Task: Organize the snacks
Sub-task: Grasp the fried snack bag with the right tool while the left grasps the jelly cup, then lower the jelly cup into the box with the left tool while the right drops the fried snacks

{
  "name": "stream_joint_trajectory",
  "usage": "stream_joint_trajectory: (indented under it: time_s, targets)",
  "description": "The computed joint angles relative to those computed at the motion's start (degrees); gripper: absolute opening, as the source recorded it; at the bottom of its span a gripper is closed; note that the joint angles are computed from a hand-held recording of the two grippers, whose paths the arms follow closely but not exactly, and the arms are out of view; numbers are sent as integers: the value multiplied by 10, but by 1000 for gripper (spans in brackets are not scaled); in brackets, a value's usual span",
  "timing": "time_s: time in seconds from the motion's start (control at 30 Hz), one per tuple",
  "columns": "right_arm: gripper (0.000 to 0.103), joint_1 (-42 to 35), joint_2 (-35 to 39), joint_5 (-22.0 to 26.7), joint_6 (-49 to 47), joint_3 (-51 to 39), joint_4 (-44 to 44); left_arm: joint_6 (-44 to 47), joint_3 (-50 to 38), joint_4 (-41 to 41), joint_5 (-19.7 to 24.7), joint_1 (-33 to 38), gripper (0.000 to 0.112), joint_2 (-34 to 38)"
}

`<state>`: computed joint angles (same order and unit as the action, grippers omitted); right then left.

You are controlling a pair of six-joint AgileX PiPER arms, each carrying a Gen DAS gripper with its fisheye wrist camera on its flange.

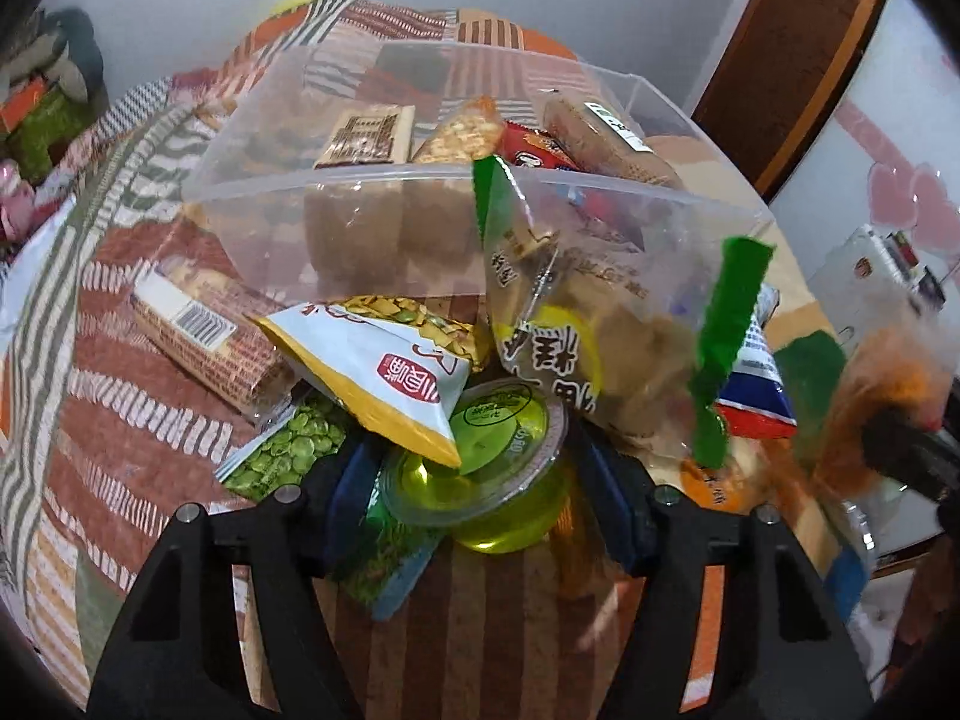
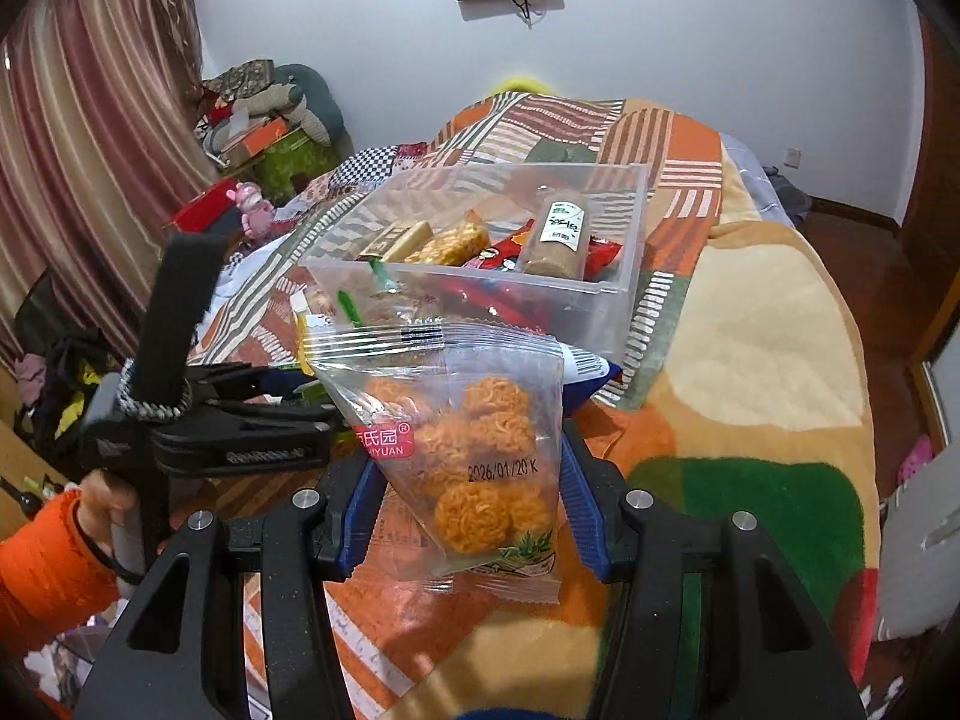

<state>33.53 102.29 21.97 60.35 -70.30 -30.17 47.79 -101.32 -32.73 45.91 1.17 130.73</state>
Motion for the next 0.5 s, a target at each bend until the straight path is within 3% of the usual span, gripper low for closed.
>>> stream_joint_trajectory:
  time_s: [0.07, 0.23, 0.5]
  targets:
    - [50, -1, -1, 1, 2, -1, -2, 20, 24, -3, -26, -3, 59, -12]
    - [50, -3, -3, 1, 12, -1, -5, 52, 20, -22, 7, 17, 58, -14]
    - [50, 1, -10, 12, 38, -10, -36, 103, 77, -63, 11, 46, 58, -71]
